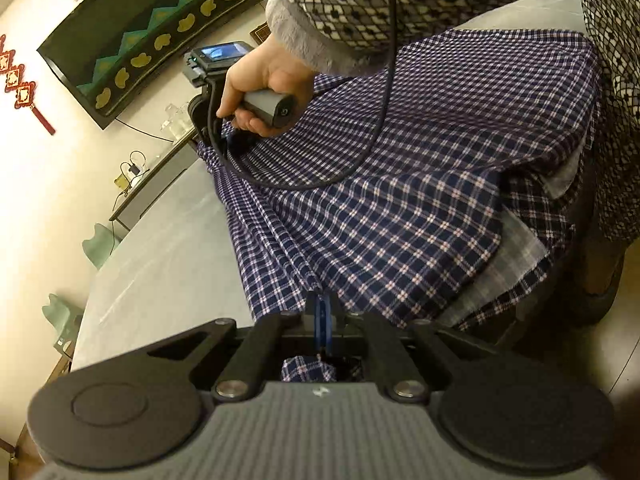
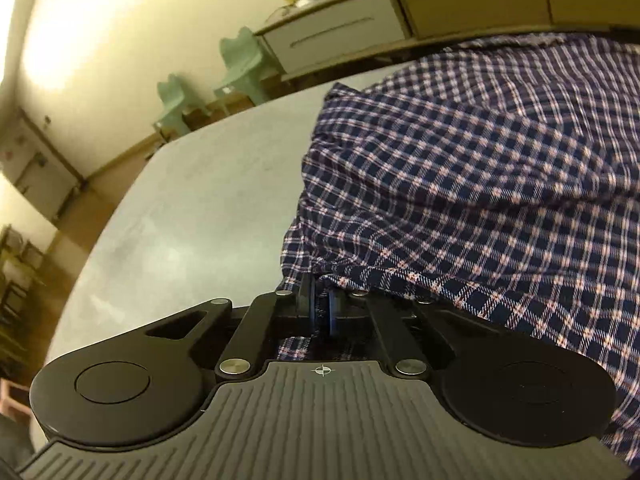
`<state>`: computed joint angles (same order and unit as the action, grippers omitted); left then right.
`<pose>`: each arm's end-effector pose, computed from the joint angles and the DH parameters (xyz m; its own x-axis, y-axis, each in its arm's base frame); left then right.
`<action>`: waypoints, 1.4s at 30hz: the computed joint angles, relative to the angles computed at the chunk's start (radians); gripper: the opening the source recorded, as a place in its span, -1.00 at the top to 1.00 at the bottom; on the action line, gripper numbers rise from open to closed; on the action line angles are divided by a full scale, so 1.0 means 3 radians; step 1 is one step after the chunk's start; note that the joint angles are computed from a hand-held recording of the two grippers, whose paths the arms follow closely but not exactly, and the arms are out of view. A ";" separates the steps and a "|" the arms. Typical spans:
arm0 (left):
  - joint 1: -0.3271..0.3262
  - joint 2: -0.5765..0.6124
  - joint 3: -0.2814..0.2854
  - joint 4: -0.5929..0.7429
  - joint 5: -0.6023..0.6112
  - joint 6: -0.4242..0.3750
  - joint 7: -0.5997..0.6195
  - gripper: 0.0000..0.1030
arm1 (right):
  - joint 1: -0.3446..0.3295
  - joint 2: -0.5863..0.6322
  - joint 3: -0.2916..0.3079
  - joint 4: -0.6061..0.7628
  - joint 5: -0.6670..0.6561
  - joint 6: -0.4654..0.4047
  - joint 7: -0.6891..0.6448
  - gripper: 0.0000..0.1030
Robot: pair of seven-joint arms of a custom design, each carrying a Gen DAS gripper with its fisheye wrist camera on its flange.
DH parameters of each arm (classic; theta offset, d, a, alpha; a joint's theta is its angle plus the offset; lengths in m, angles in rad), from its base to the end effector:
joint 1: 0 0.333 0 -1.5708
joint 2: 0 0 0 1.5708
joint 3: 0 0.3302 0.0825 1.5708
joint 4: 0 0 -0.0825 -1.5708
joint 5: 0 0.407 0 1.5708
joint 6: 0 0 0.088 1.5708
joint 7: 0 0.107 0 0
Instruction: Fold clothes
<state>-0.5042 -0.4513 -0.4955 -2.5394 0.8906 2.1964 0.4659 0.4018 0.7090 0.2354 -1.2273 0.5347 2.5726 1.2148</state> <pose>0.2563 -0.3521 0.4337 -0.1365 -0.8310 -0.5393 -0.6384 0.4901 -0.5935 0.6978 0.4302 0.4344 0.5789 -0.7002 -0.4179 -0.7510 -0.2582 -0.6077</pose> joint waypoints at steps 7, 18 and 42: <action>0.0001 -0.0357 0.0004 -0.0187 0.0081 0.0379 -0.0169 0.72 | -0.0071 -0.0526 0.0014 -0.0725 0.0076 0.0442 -0.0102 0.16; 0.0191 -0.0619 0.0328 -0.0375 -0.0391 0.0859 -0.0355 0.51 | -0.0655 -0.1782 0.0561 -0.2358 0.1302 -0.0103 -0.2316 0.38; 0.1818 0.3040 0.1194 0.3361 -0.1941 0.1728 0.1660 0.19 | -0.0437 -0.1653 -0.0344 -0.2199 0.1204 0.0576 -0.2698 -0.16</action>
